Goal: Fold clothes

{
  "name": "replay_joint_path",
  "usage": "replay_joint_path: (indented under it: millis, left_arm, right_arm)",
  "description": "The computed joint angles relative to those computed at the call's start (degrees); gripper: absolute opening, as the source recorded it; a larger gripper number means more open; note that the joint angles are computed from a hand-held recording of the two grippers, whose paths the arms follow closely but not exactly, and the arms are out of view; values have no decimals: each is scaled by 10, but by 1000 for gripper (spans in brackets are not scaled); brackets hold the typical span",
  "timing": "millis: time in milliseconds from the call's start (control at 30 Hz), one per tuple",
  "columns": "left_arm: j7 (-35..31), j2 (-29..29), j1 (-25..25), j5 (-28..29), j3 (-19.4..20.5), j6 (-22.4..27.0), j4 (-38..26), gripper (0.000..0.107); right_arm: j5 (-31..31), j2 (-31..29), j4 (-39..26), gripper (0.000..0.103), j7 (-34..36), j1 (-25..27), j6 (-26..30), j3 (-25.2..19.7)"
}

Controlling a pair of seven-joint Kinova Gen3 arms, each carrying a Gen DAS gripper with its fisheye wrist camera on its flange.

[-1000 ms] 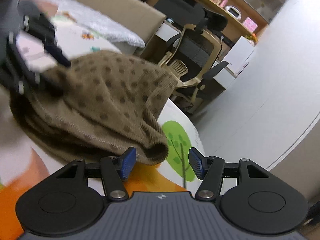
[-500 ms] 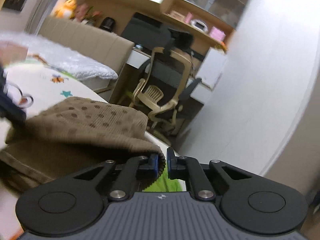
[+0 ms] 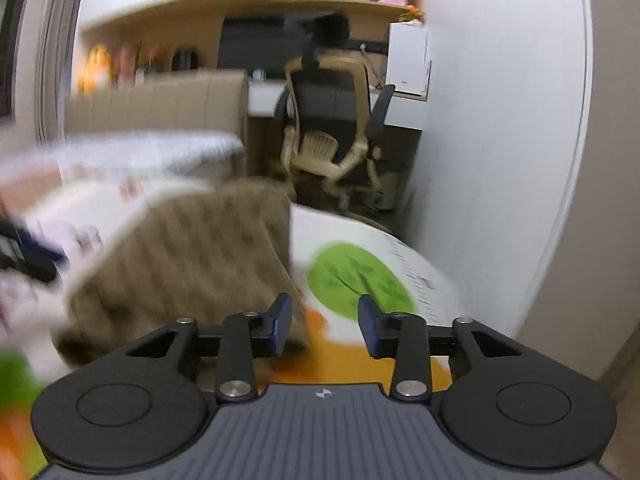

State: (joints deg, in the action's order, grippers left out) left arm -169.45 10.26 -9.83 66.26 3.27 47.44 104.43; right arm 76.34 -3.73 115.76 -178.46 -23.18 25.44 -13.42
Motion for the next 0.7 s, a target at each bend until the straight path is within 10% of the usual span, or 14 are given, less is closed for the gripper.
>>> replay_joint_path:
  millis: [200, 367, 500, 700]
  left_arm:
    - [-35, 35, -20, 54, 63, 6, -37, 66]
    - [32, 72, 94, -59, -41, 61, -73, 67]
    - [25, 49, 43, -103, -6, 81, -60, 67]
    - [98, 60, -8, -21, -10, 86, -96, 96]
  right_arm:
    - [-47, 88, -80, 37, 62, 111, -116, -63]
    - [-115, 137, -96, 41, 178, 185, -42, -182]
    - [-209, 99, -70, 59, 269, 254, -26, -244]
    - [-220, 53, -57, 86, 236, 191, -64, -145]
